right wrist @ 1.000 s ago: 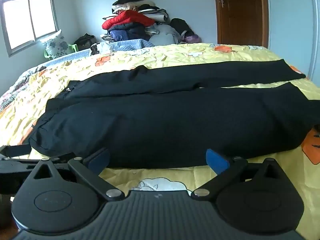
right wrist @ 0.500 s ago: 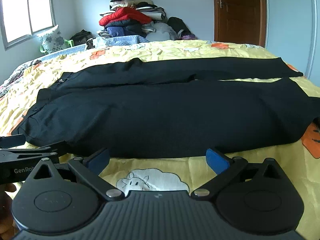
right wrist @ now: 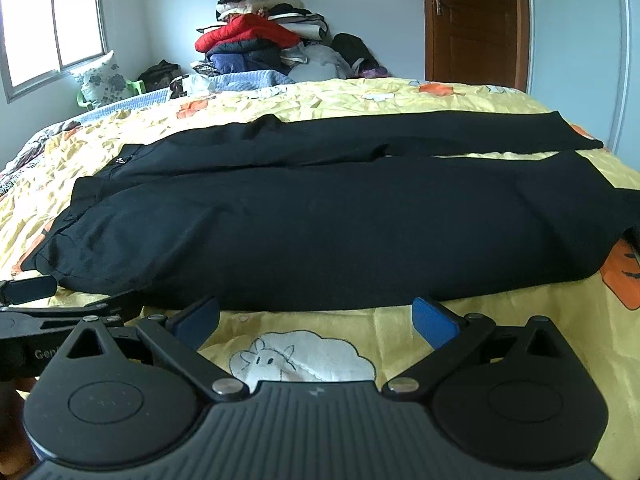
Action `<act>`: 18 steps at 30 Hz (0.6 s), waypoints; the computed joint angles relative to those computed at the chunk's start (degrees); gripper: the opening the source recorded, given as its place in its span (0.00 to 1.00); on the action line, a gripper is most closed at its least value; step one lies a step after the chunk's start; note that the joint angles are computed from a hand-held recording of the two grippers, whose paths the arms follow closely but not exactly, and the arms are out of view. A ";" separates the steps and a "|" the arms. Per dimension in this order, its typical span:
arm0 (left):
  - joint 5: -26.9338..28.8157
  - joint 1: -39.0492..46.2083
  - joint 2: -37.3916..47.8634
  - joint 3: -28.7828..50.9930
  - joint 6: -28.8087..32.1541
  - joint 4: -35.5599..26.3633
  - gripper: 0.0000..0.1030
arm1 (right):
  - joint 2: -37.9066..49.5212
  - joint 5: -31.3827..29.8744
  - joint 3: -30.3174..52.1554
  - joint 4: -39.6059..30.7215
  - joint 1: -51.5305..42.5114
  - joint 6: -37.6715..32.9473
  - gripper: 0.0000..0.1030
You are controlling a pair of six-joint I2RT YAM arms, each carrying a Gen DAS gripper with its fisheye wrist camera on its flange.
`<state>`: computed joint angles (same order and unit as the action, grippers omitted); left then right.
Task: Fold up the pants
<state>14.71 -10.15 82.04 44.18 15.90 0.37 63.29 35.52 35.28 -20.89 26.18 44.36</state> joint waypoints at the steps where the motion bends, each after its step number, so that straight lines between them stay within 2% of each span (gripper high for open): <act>1: -0.10 -0.06 0.10 -0.04 0.16 0.01 0.98 | -0.02 0.10 -0.19 0.24 0.06 -0.04 1.00; 18: 0.92 0.65 1.45 1.26 -1.18 -2.15 1.00 | 1.64 1.33 -1.81 2.04 0.56 0.27 1.00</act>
<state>15.62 -9.50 83.49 45.43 14.72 -1.78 64.93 36.85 33.47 -18.85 26.75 44.63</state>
